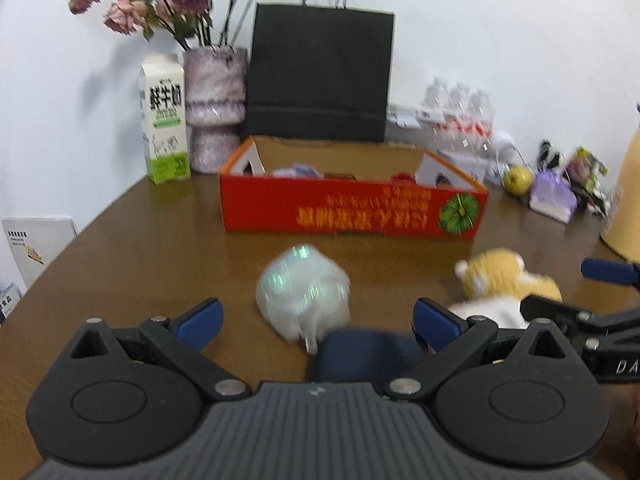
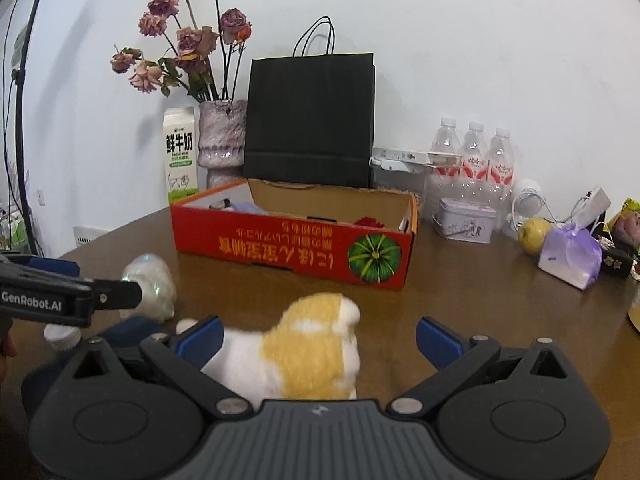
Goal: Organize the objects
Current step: 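Reach the right tool to the plush toy while the left tool reaches the navy pouch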
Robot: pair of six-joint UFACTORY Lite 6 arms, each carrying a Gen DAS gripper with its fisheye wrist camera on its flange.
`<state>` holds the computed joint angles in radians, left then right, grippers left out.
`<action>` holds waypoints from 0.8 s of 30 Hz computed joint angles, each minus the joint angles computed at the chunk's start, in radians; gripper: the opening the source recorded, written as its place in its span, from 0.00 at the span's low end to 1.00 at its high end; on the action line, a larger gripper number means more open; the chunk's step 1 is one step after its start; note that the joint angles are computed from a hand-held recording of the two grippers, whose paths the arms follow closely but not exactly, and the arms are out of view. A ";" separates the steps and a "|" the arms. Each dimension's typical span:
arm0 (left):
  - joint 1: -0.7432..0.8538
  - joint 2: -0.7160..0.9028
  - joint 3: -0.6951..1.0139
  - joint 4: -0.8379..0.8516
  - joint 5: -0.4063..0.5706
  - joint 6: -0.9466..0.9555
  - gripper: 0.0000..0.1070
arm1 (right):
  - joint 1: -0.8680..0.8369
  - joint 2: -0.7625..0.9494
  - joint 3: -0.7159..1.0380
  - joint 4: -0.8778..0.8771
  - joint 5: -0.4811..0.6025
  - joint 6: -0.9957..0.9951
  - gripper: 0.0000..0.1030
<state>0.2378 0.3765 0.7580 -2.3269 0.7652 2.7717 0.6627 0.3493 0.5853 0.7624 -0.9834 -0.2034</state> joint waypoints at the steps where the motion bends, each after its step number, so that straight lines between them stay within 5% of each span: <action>1: 0.003 0.000 -0.009 0.011 -0.001 0.003 0.96 | 0.013 -0.003 -0.014 0.010 -0.011 0.004 1.00; 24: -0.031 0.007 -0.062 0.010 -0.122 0.086 0.92 | 0.089 -0.040 -0.118 0.045 -0.066 0.097 1.00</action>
<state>0.2066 0.3835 0.6959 -2.3170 0.6435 2.8575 0.7518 0.3097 0.4670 0.8078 -1.0491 -0.1066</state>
